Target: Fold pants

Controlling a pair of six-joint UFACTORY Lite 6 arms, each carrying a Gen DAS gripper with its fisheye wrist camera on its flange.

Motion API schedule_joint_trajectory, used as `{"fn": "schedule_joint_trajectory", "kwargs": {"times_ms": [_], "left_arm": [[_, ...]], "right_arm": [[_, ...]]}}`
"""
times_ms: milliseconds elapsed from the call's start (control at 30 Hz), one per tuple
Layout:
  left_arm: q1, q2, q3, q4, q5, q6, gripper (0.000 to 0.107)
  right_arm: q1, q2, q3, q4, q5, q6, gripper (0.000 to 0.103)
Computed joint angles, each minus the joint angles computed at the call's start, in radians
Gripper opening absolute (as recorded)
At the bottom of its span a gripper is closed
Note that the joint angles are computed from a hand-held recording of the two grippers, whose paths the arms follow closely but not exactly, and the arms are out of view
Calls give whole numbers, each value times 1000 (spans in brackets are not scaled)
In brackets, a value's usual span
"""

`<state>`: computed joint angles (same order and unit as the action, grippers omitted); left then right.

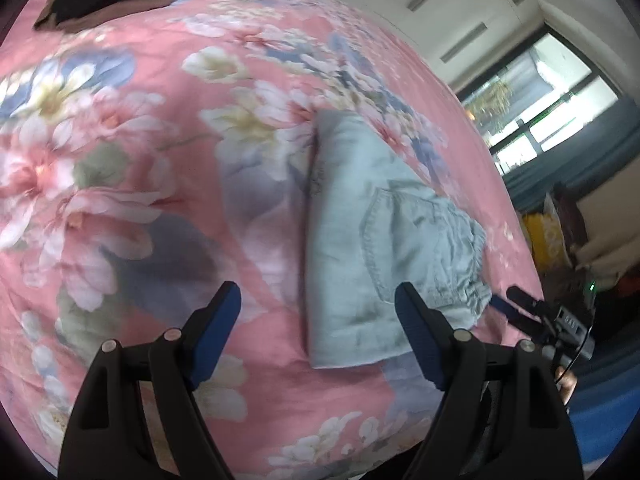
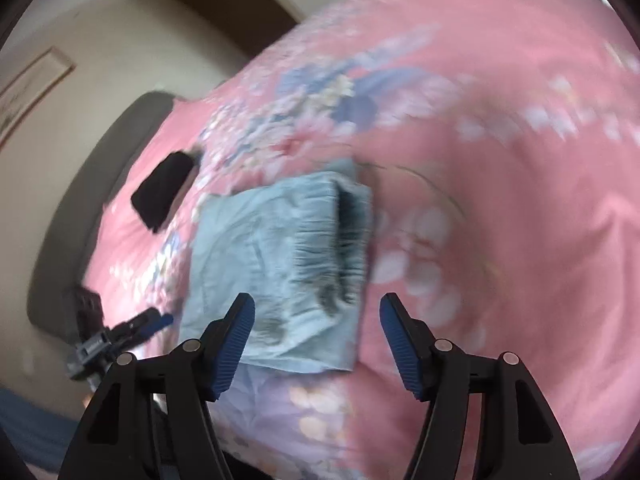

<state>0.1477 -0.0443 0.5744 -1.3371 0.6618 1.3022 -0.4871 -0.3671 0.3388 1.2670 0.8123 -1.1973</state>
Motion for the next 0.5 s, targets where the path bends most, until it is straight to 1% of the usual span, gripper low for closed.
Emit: {"fn": "schedule_joint_trajectory", "kwargs": {"times_ms": [100,200,300,400,433,500], "left_arm": [[24,52,31,4,41,-11,79],[17,100,55,0,51,-15,79],[32,155,83,5,82,-9,79],[18,198,119,10,87,-22,79],[7,217,139,9,89,-25,79],[-25,235,167,10,82,-38,79]], "right_arm": [[-15,64,6,30,-1,-29,65],[-19,124,18,62,7,-59,66],[-13,171,34,81,12,-75,66],[17,237,76,102,-6,-91,66],[44,265,97,120,-28,-93,66],[61,318,131,137,-26,-111,66]]}}
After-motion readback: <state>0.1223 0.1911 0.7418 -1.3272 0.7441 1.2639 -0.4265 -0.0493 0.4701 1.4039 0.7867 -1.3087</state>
